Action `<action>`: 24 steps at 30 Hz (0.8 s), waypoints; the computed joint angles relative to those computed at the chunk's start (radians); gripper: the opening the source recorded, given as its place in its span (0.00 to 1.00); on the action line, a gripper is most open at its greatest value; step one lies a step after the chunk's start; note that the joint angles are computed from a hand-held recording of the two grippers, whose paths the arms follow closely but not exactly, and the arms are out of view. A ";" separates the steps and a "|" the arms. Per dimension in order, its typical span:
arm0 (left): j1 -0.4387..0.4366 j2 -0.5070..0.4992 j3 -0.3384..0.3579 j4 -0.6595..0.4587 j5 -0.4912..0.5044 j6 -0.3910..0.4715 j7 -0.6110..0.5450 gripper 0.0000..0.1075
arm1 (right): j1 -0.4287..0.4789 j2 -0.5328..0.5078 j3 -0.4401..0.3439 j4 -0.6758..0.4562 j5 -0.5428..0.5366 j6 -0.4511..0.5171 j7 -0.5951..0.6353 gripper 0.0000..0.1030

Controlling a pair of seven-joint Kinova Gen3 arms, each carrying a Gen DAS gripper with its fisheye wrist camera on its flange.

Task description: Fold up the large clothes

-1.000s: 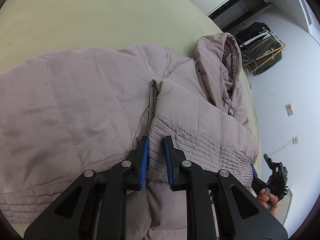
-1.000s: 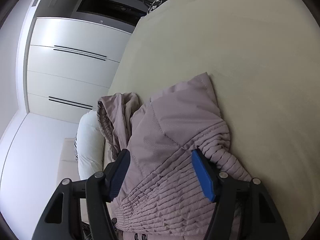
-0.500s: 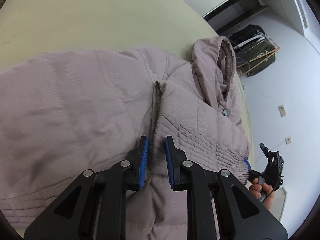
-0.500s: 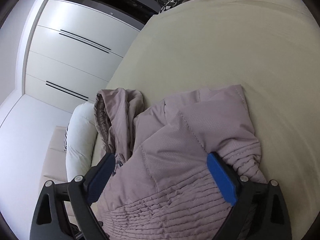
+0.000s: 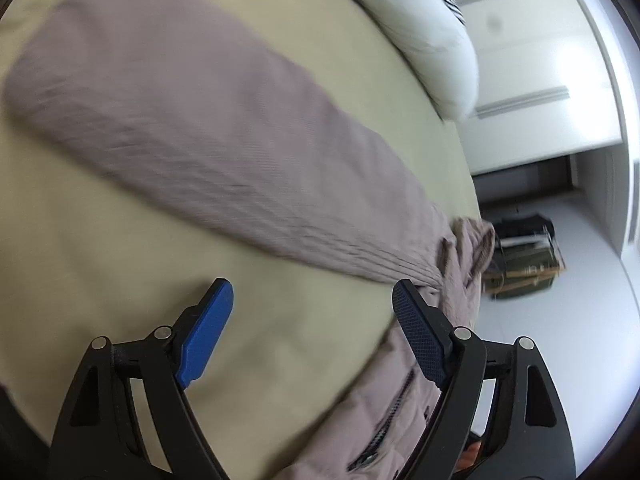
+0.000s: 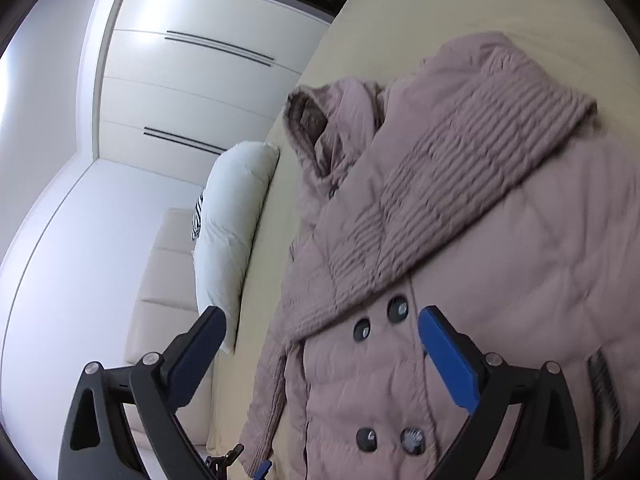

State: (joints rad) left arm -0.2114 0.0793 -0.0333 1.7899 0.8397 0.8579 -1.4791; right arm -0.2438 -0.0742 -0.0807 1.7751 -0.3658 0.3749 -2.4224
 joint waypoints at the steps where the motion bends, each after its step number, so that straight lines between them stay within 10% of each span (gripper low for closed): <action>1: -0.015 -0.009 -0.018 0.032 0.036 0.005 -0.015 0.76 | -0.009 0.003 -0.015 0.003 0.004 -0.002 -0.016 0.97; 9: 0.182 -0.017 -0.283 0.167 0.318 -0.210 -0.046 0.73 | -0.014 0.005 -0.137 0.024 0.165 -0.060 -0.263 0.97; 11: 0.167 0.001 -0.265 0.180 0.328 -0.265 0.023 0.46 | -0.042 -0.005 -0.120 0.026 0.217 -0.059 -0.325 0.97; 16: 0.340 0.041 -0.425 0.069 0.167 -0.241 0.159 0.17 | -0.060 -0.013 -0.097 0.024 0.228 -0.041 -0.324 0.93; 24: 0.710 0.103 -0.519 -0.300 -0.158 -0.231 -0.067 0.14 | -0.074 -0.048 -0.043 0.080 0.120 -0.047 -0.235 0.91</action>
State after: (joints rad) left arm 0.4990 0.1828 -0.5520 1.4897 0.6817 0.6266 -1.5459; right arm -0.3176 -0.1223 -0.1233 1.8548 -0.2459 0.3283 -2.6576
